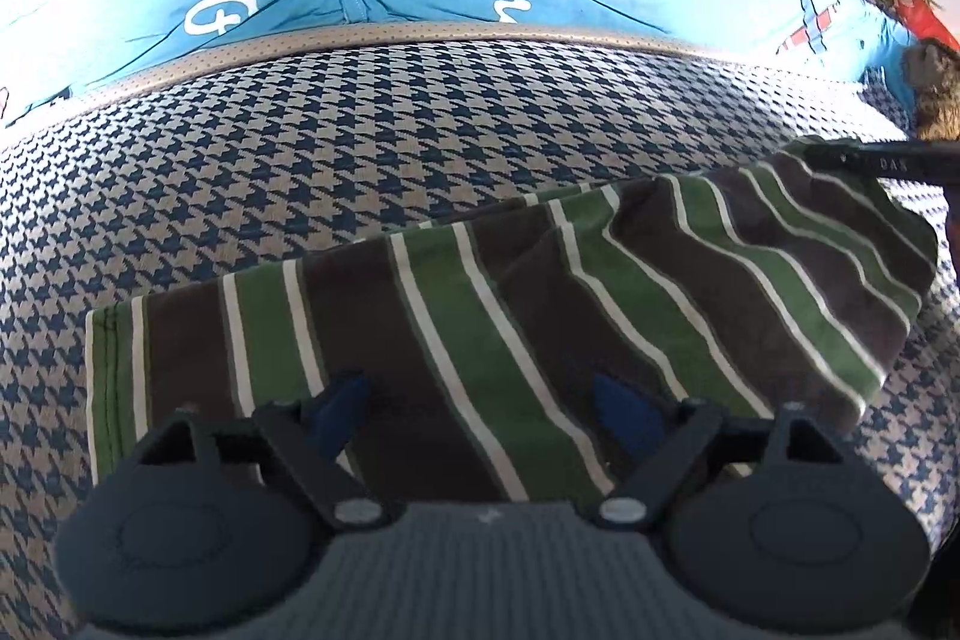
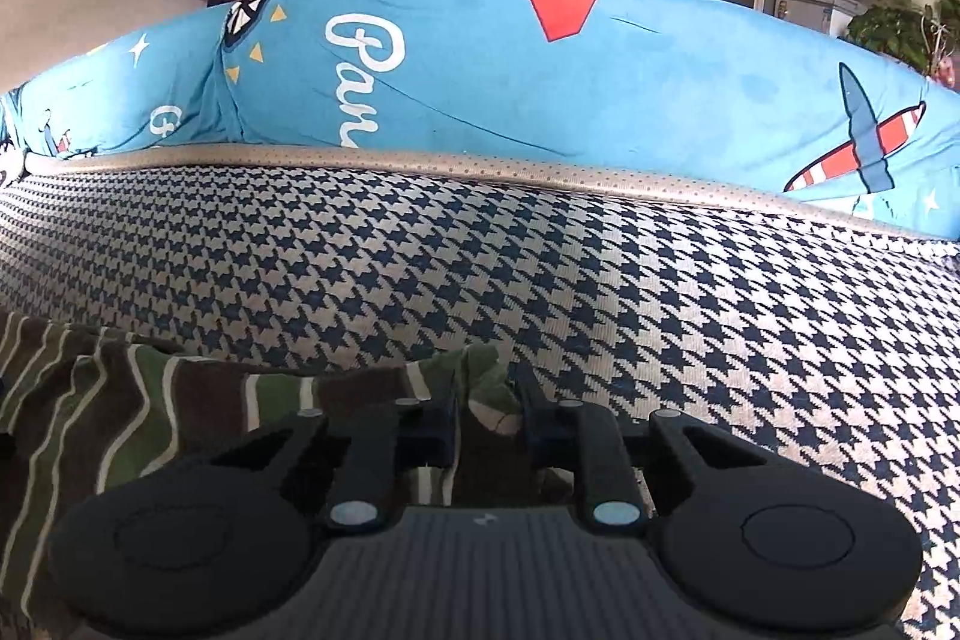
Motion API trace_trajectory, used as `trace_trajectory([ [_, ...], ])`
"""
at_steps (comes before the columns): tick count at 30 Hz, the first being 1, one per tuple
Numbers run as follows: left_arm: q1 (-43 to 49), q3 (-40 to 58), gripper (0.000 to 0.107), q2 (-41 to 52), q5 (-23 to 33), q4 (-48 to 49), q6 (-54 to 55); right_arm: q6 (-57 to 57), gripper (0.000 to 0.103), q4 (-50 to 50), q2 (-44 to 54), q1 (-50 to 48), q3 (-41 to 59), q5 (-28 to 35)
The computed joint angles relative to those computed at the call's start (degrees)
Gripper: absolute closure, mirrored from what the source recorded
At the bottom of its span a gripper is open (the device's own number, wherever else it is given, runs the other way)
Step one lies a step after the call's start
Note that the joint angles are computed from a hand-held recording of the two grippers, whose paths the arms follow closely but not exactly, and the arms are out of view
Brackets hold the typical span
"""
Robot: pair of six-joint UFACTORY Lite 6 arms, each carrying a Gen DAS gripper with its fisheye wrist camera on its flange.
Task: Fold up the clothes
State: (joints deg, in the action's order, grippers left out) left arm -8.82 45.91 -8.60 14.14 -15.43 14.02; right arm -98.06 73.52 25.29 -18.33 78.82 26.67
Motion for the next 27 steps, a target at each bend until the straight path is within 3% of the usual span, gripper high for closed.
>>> trace_trajectory([
  [6,-3.5,-1.57,0.018,-0.7,-1.28,14.42,-12.19,5.75,0.083,-5.72,2.5,2.69,1.92,-7.15],
  [8,-3.48,-1.52,0.017,-0.71,-1.02,14.0,-11.82,12.12,0.081,-9.65,3.13,2.57,3.52,-6.94],
  [10,-3.29,-1.36,0.017,-0.63,-0.85,12.51,-10.59,19.72,0.067,-13.44,4.12,1.72,5.82,-5.21],
  [13,-3.23,-1.46,0.017,-0.93,-0.78,10.63,-9.23,18.01,0.065,-8.22,1.19,0.08,4.01,-3.97],
  [19,-4.09,-2.04,0.017,-1.46,-1.6,8.87,-7.51,17.07,0.065,-3.47,-7.78,-1.3,-3.41,2.28],
  [21,-4.62,-2.55,0.017,-1.66,-2.29,12.69,-11.28,21.91,0.065,-7.06,-10.28,0.88,-6.27,1.63],
  [27,-4.24,-4.2,0.016,-2.77,-3.94,18.39,-18.48,20.28,0.064,-5.44,-21.6,4.52,-20.7,0.94],
])
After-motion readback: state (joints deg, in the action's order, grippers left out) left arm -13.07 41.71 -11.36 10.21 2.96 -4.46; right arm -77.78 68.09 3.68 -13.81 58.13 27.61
